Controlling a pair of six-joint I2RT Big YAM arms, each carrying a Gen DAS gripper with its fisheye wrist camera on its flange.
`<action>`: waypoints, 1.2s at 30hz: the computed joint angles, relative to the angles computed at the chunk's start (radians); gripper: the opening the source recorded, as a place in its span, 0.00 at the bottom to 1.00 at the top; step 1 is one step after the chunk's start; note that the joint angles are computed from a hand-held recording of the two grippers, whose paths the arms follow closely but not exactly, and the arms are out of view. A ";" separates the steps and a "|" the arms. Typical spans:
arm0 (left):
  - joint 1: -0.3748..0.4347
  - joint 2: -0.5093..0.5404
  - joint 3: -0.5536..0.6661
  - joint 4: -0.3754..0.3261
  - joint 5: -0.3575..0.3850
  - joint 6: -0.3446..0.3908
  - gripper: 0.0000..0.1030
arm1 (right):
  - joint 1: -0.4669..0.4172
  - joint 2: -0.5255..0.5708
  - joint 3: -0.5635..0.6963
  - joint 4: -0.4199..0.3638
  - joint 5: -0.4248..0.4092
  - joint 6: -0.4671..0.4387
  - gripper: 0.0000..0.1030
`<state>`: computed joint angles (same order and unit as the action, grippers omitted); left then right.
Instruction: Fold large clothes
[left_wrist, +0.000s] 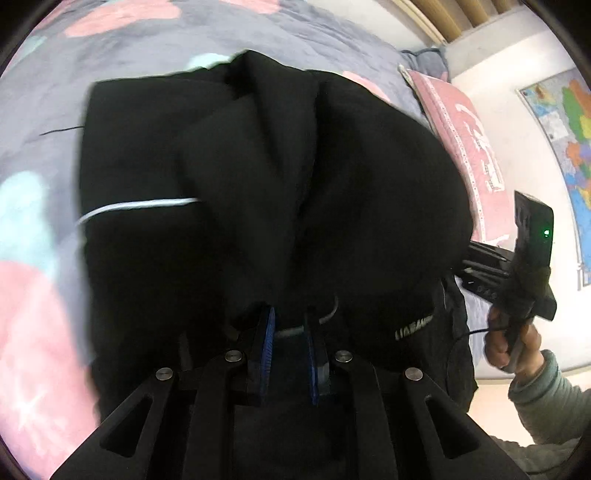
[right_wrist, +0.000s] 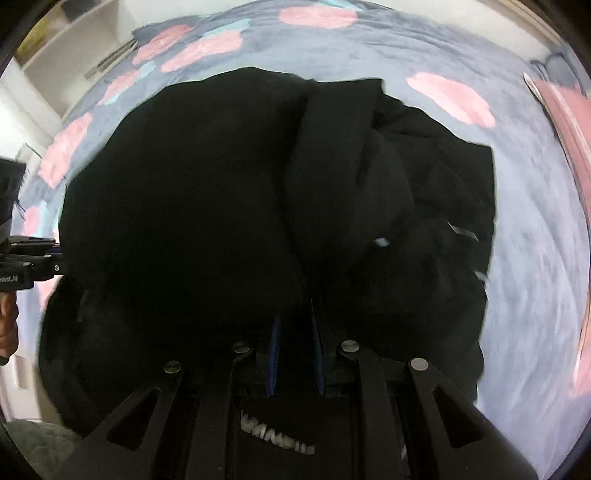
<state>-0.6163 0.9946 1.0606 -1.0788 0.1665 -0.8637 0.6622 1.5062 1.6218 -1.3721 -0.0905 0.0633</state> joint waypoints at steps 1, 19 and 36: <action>0.000 -0.017 0.018 -0.045 -0.026 0.012 0.16 | -0.013 -0.013 0.007 -0.016 -0.013 0.007 0.21; 0.089 0.218 0.149 0.111 0.041 0.052 0.42 | 0.090 0.279 0.405 -0.142 0.087 0.146 0.72; -0.027 0.108 0.022 0.090 -0.057 -0.058 0.44 | 0.090 0.105 0.097 -0.010 0.070 0.163 0.73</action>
